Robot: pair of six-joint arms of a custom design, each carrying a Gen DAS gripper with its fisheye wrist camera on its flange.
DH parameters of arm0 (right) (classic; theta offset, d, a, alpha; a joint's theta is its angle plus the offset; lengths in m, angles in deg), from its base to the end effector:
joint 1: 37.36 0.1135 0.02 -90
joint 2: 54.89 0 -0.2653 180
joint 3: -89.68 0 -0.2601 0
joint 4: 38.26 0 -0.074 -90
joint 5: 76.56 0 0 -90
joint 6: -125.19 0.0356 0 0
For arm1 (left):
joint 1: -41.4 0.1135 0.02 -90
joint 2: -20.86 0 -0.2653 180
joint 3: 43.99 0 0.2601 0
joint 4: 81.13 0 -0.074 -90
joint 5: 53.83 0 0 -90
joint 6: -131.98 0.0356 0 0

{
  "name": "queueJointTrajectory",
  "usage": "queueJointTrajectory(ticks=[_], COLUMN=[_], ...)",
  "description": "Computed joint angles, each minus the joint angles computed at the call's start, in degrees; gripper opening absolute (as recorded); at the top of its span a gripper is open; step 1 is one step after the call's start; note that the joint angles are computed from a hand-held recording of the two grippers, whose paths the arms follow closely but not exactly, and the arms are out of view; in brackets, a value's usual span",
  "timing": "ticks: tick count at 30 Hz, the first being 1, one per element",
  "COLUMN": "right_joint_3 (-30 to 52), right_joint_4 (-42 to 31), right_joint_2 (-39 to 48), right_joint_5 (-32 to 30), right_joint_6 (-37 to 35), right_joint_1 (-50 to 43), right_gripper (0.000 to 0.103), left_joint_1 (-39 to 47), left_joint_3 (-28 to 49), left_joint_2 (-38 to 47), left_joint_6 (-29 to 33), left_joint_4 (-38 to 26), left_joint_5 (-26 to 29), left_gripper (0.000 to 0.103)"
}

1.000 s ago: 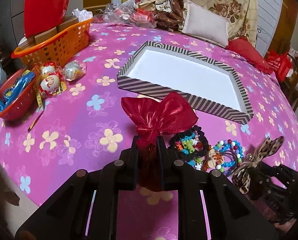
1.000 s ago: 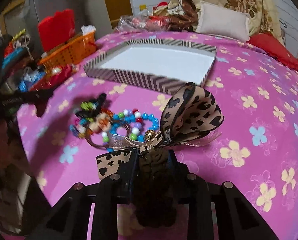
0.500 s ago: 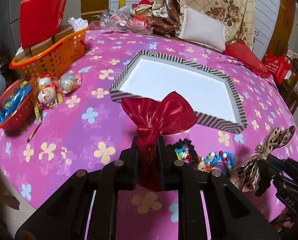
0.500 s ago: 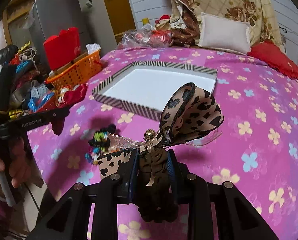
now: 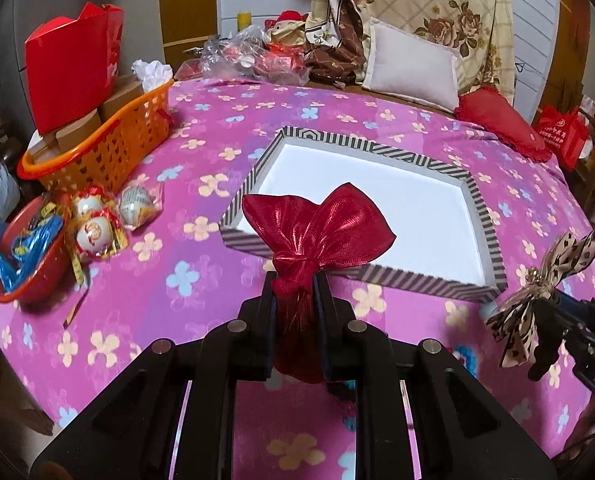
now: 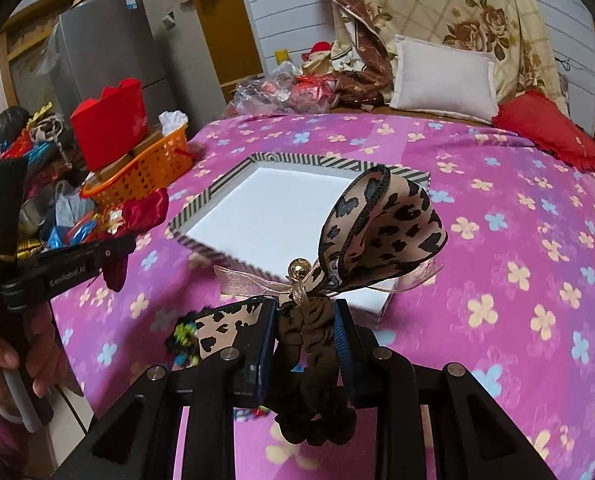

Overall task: Organize jewelry
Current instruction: 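Carry the red bow and leopard-print bow over the white striped tray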

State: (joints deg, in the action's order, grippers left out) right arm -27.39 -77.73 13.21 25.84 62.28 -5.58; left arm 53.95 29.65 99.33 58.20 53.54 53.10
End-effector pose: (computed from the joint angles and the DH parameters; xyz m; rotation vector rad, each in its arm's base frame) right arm 0.2229 0.1291 0.2598 0.0104 2.3416 0.2591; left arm 0.2906 0.0541 0.2686 0.2059 2.3910 -0.1297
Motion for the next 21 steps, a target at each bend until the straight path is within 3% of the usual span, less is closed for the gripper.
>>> queueJointTrajectory(ticks=[11,21], right_joint_3=[9.4,16.5], right_joint_4=[3.4,6.4], right_joint_2=[11.6,24.7], right_joint_5=[-7.5,-13.1], right_joint_6=[-5.9,-6.8], right_joint_1=[-10.6,-16.2], right_gripper=[0.027,0.027], left_joint_1=[-3.9,-7.6], left_joint_3=[11.6,19.6], left_joint_2=[14.0,24.5], left_joint_6=[-4.7,-7.2], left_joint_4=[0.0,1.2], left_joint_5=[-3.2,-7.6], left_gripper=[0.015,0.015])
